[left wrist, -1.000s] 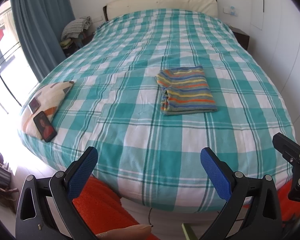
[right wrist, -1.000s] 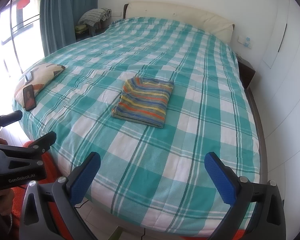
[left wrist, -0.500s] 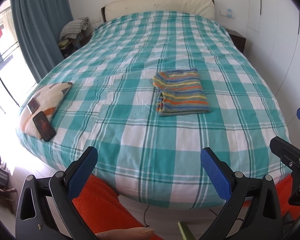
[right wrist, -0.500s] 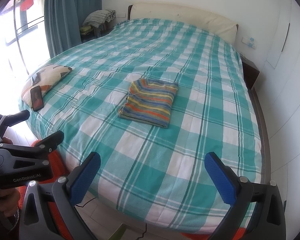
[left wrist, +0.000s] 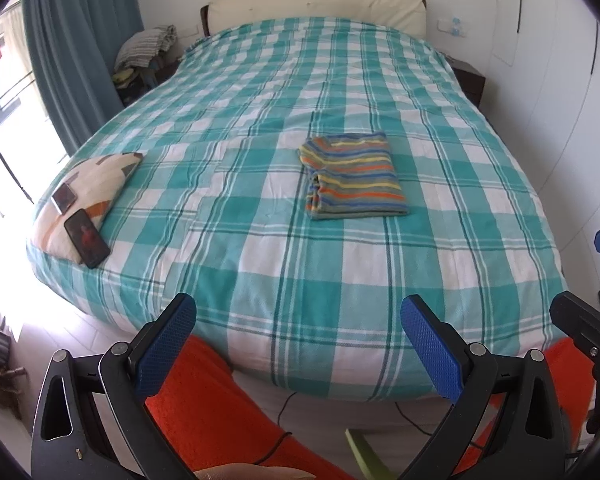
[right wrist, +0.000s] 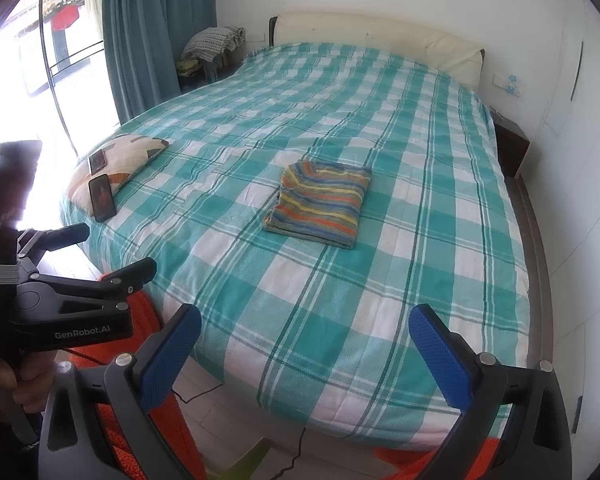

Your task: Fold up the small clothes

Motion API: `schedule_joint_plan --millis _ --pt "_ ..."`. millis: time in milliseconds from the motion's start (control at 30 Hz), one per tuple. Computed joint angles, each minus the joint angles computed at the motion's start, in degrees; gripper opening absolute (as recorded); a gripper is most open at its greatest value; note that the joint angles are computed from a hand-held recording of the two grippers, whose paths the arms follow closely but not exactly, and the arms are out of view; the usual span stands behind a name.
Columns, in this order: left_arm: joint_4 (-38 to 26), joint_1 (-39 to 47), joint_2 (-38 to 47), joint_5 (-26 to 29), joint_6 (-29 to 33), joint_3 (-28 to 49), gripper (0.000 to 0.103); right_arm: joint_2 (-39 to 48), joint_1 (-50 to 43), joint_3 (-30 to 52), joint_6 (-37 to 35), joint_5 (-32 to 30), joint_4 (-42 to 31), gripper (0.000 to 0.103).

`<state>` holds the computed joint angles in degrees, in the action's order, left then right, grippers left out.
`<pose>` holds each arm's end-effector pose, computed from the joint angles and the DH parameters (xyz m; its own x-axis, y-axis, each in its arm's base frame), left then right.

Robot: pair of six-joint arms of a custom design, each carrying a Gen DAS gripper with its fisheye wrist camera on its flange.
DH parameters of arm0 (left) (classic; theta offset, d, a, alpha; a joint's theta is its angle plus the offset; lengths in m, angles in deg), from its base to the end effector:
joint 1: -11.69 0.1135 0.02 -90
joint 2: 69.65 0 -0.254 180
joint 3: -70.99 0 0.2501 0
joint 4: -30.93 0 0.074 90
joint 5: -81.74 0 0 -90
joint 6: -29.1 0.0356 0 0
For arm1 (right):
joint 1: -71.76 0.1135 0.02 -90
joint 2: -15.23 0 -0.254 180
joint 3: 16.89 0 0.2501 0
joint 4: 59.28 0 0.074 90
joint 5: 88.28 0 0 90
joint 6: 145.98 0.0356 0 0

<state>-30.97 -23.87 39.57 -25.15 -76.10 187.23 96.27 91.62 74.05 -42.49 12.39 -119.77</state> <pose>0.3428 -0.2324 0.2955 -0.7524 0.2295 -0.6175 0.2313 0.9697 0.0785 0.2806 0.0944 0.3232 -0.7587 -0.0303 -0.6507 -0.0476 0.9988 0.0090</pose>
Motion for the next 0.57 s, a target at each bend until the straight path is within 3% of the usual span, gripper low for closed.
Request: schedule_joint_plan --millis 567 --pt "3.19 -1.1 -1.24 -2.06 0.41 -2.38 0.102 1.54 -0.62 0.48 0.69 0.67 0.69 0.102"
